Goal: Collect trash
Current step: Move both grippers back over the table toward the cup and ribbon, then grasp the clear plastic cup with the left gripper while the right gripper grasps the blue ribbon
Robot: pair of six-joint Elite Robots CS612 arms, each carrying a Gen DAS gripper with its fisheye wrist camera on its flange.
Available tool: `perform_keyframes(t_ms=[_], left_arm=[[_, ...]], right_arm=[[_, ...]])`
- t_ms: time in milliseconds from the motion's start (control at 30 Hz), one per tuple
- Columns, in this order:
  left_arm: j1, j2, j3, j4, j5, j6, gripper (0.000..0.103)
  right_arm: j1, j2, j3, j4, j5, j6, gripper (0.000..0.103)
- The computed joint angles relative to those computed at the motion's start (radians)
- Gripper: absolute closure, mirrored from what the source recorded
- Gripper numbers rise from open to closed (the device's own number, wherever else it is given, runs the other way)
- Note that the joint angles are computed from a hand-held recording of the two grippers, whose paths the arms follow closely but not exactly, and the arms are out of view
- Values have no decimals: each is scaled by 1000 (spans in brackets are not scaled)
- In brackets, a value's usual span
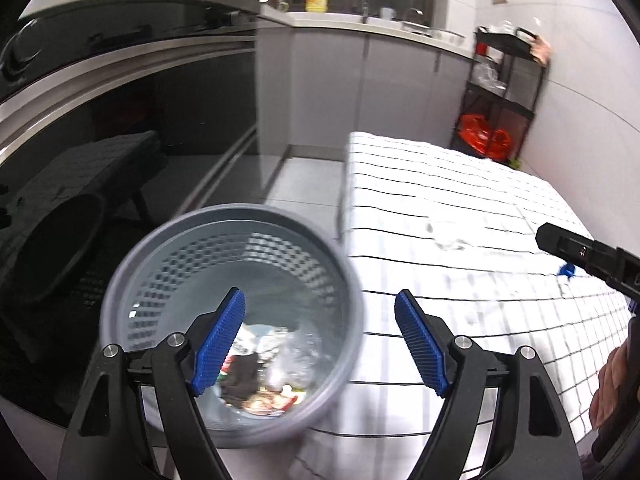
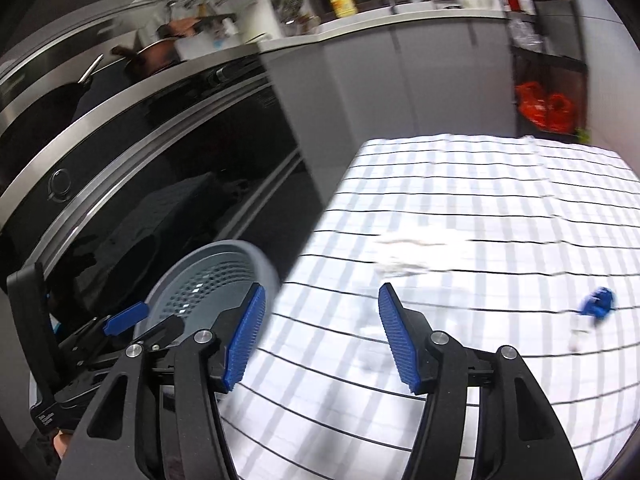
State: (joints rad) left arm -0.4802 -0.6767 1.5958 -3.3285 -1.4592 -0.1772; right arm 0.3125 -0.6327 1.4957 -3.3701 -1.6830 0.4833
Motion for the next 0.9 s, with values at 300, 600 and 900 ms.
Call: perform_keyframes(t_ms=[300,600,900], left_arm=[[-51,14,-14,4,-33,35,22],[-82,36,-51,25,-21,34,20],[-99,72,-119,55,-19,31,17]], right_arm=[[-47,-62,155,-74,-90,84,45],[-87,-88,239,-50,-163,142,41],[-116,-65,222,44,-176,174,41]])
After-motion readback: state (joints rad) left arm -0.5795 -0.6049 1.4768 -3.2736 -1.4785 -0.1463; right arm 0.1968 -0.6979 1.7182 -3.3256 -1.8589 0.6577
